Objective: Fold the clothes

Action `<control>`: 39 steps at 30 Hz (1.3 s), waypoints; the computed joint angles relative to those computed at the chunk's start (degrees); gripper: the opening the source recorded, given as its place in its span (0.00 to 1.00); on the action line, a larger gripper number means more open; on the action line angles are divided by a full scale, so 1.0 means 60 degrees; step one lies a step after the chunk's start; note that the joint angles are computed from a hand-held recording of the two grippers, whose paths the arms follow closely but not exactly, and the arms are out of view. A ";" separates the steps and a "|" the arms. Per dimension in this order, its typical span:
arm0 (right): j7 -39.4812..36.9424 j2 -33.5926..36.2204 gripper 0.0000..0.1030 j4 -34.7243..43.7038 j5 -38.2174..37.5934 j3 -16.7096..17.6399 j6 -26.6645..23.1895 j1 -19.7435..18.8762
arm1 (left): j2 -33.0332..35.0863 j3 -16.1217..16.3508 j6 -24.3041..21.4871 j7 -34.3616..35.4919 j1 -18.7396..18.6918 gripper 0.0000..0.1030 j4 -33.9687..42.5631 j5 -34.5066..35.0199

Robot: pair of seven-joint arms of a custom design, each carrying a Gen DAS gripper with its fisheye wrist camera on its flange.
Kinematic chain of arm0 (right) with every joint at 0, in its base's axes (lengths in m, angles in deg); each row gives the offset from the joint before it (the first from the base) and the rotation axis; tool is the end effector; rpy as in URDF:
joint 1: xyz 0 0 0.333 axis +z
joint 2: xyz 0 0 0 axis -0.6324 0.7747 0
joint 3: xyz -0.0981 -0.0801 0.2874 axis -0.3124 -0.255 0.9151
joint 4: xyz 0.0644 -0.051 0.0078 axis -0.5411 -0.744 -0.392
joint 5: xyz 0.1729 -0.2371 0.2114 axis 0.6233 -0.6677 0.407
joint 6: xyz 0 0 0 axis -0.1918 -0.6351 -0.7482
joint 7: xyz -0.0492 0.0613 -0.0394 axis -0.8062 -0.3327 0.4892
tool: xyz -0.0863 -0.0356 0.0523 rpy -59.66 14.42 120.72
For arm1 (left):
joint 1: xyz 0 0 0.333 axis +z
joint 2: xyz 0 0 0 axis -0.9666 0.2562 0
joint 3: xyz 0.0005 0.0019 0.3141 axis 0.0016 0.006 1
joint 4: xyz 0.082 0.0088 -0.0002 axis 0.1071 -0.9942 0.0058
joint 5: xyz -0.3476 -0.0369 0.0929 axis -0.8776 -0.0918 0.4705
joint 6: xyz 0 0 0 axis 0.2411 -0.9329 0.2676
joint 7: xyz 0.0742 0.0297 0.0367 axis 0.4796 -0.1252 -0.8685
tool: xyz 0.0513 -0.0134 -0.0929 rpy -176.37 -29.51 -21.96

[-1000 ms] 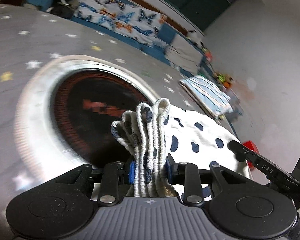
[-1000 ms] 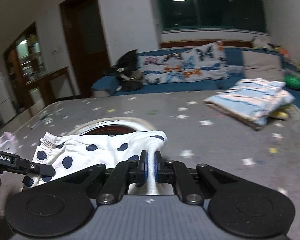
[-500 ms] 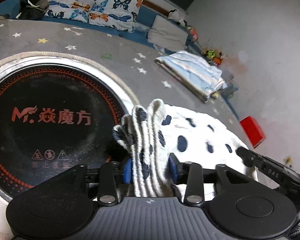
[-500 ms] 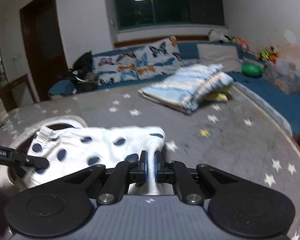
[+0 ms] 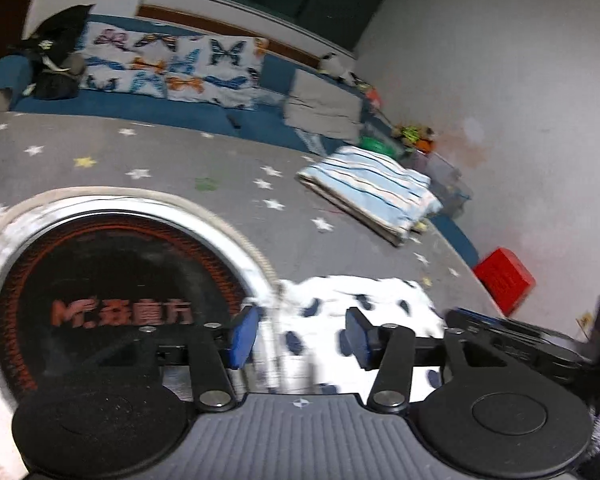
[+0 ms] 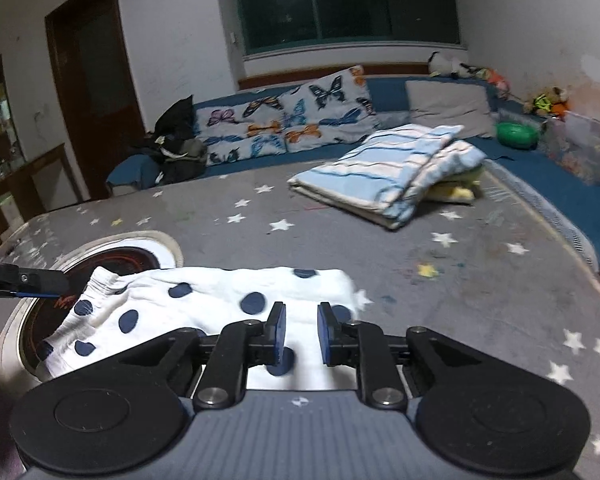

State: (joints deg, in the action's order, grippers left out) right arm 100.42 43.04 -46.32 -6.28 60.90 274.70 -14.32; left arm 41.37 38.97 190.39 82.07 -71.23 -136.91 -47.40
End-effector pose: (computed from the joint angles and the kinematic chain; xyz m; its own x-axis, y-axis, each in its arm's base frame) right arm 0.6155 0.0766 0.4235 -0.0679 -0.9871 -0.1451 -0.5745 0.1576 -0.8032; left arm 0.7253 -0.1969 0.4368 -0.4742 -0.7717 0.4237 -0.7108 0.0516 -0.7015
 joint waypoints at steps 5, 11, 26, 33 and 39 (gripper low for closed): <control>0.0201 0.0631 0.17 0.0952 -0.0274 0.0436 -0.0613 -0.0548 | 0.0544 0.0152 -0.0305 0.0176 -0.0500 0.42 0.0821 0.0546; 0.0895 0.1340 0.18 0.2066 -0.0827 0.0564 -0.1486 -0.0990 | 0.1420 0.0671 -0.0878 -0.0356 -0.1175 0.41 0.2248 0.1408; 0.1656 0.1026 0.37 0.1799 -0.1982 0.0767 -0.1377 -0.1248 | 0.1237 0.0552 -0.0659 -0.0806 -0.1053 0.48 0.1880 0.1557; 0.1238 0.0047 0.54 0.0355 -0.1944 0.0957 -0.0748 -0.0968 | 0.0440 0.0137 0.0024 -0.0370 -0.0551 0.56 0.0424 0.1242; 0.0834 -0.0554 0.55 -0.0711 -0.1448 0.1112 -0.0187 -0.0718 | -0.0202 -0.0183 0.0569 0.0106 -0.0125 0.58 -0.0782 0.0961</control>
State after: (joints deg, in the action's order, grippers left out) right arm 105.43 39.71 -50.59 -14.97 67.57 273.58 -18.63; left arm 40.16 37.87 193.80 82.70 -71.98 -141.60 -41.63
